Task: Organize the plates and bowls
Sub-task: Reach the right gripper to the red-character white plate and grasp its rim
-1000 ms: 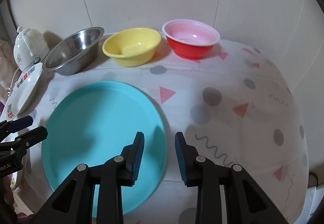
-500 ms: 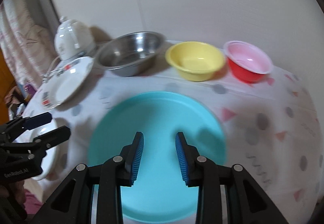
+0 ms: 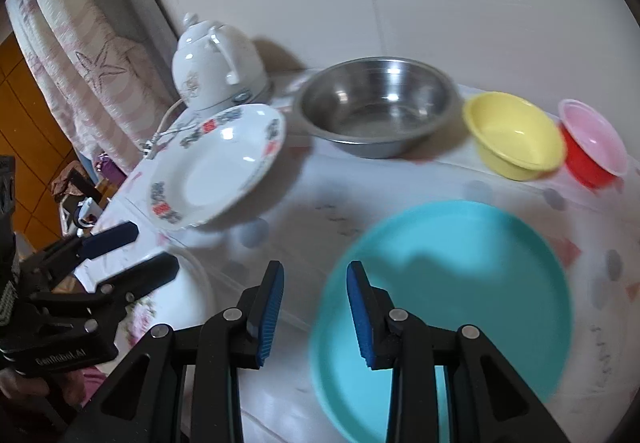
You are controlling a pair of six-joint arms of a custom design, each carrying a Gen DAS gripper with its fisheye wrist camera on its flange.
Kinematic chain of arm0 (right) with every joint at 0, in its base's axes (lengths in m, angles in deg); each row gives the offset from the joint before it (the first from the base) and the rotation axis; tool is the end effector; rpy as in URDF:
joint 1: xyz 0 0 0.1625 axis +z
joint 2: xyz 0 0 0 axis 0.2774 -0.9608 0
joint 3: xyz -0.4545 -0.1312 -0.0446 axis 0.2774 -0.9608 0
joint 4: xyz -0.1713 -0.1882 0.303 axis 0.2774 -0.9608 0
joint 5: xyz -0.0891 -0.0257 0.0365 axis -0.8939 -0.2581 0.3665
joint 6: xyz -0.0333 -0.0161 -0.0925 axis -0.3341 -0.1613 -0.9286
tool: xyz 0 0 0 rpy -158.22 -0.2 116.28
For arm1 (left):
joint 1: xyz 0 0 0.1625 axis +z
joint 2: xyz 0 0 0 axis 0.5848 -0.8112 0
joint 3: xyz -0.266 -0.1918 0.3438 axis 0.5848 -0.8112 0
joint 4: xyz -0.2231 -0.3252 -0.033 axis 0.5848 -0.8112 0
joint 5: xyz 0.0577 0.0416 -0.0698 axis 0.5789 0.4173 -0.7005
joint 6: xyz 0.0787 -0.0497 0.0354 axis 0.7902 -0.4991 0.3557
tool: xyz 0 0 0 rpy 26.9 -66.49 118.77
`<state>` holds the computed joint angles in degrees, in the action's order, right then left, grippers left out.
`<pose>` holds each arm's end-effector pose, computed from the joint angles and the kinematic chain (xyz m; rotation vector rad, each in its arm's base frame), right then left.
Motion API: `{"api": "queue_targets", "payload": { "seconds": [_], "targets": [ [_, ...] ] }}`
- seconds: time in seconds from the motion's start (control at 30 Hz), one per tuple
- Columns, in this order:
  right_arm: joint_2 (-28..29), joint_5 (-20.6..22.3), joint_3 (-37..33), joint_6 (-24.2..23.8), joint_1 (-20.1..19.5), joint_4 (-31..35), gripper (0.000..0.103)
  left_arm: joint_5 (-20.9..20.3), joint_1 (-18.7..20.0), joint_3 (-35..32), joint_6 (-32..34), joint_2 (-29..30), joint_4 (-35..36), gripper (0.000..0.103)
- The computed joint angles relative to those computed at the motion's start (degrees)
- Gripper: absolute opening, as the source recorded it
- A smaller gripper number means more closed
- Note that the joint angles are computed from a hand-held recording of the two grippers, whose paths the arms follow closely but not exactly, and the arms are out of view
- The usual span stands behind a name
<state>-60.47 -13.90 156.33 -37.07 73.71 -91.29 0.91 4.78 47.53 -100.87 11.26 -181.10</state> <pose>0.1132 -0.6755 0.2408 1.0865 -2.6310 0.2866 -0.3419 -0.5830 0.0313 -0.1197 2.2067 -0.9414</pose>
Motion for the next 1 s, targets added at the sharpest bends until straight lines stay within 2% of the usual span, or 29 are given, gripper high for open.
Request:
{"api": "queue_targets", "payload": {
  "seconds": [0.07, 0.27, 0.43, 0.63, 0.77, 1.0],
  "targets": [
    [0.67, 0.87, -0.66, 1.73, 0.66, 1.78, 0.033, 0.09, 0.21, 1.84, -1.31, -1.53, 0.26, 0.078],
    [3.56, 0.51, -0.57, 5.75, 3.15, 0.85, 0.033, -0.07, 1.45, 7.44, -5.85, -6.6, 0.4, 0.078],
    [6.09, 0.53, -2.13, 10.38, 4.09, 1.17, 0.033, 0.84, 2.45, 10.95, -6.04, -10.21, 0.14, 0.078],
    [8.96, -2.46, -3.71, 15.56, 4.56, -0.87, 0.033, 1.16, 4.49, 14.43, -8.8, -14.33, -0.11, 0.078],
    [10.08, -3.54, -4.4, 17.16, 4.73, -2.42, 0.033, 0.59, 6.24, 15.53, -6.35, -15.44, -3.6, 0.077],
    [12.1, -4.86, -6.44, 19.23, 5.12, -3.03, 0.033, -2.65, 10.02, 14.85, 4.37, -14.84, -15.17, 0.07]
  ]
}}
